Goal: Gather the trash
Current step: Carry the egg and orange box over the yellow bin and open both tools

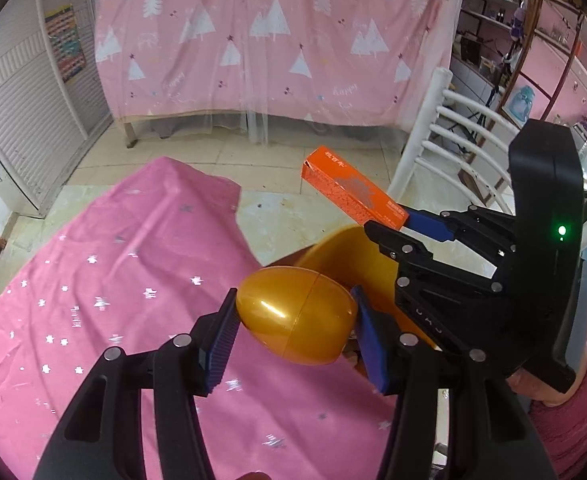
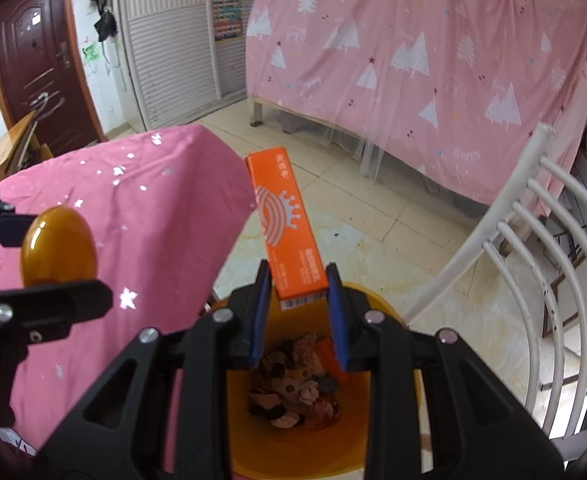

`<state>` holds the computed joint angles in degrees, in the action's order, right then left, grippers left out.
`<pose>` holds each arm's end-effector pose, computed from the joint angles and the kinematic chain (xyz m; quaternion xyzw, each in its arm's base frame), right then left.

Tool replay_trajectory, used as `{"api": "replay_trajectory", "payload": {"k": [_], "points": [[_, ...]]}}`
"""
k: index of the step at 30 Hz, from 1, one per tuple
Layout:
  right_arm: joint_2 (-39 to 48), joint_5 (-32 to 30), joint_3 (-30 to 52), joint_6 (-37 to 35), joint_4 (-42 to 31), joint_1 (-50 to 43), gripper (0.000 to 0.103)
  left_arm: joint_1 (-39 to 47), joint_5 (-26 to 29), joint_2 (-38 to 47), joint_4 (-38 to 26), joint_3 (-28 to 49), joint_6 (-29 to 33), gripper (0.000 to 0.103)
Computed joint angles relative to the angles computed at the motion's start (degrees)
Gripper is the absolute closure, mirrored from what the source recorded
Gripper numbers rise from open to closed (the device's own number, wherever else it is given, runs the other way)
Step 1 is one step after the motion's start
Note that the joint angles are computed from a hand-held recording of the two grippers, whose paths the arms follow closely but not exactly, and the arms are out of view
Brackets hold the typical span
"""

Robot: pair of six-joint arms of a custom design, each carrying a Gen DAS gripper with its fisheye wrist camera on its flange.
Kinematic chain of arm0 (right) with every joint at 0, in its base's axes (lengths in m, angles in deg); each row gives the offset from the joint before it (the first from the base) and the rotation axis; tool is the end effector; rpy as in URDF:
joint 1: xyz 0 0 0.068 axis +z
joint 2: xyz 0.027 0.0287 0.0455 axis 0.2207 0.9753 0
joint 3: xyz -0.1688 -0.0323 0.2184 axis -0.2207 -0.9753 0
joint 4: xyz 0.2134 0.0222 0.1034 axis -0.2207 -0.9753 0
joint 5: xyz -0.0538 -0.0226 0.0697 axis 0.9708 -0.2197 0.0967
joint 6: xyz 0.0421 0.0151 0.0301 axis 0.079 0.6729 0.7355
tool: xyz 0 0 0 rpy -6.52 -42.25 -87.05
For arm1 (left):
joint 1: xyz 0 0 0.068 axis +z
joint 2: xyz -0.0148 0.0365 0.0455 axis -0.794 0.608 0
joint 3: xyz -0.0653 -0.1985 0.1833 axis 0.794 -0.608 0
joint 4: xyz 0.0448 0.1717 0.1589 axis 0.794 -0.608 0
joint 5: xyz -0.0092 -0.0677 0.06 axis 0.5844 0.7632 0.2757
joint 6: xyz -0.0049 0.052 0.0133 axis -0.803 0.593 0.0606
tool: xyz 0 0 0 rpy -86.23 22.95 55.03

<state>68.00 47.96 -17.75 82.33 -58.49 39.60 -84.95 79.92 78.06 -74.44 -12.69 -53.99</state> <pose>0.3173 0.1568 0.0642 -0.1388 0.9244 0.0608 0.3501 0.3157 -0.1954 0.0849 0.1310 0.9537 -0.0567 0.2648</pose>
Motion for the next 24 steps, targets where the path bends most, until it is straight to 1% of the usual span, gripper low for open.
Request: {"api": "replay_trajectory", "payload": {"k": [8,17,20,24], "points": [[3.4,-3.2,-2.0,-0.2,3.5,-4.1,0.077,-3.1,-1.3,6.5,-3.9,7.5,-1.9,0.053],[9.3,-6.6,-3.2,1.3,6.1,-6.6,0.077,-3.7,-0.8,11.8,-7.4,14.8,-4.7,0.053],[10.6,-7.0,-3.5,1.9,6.9,-6.8,0.077,-3.6,0.1,13.0,-8.7,16.6,-5.3,0.052],[11.1,-7.1,-3.6,2.3,6.9,-6.7,0.077,-3.7,0.5,13.0,-8.9,16.8,-5.5,0.046]]}}
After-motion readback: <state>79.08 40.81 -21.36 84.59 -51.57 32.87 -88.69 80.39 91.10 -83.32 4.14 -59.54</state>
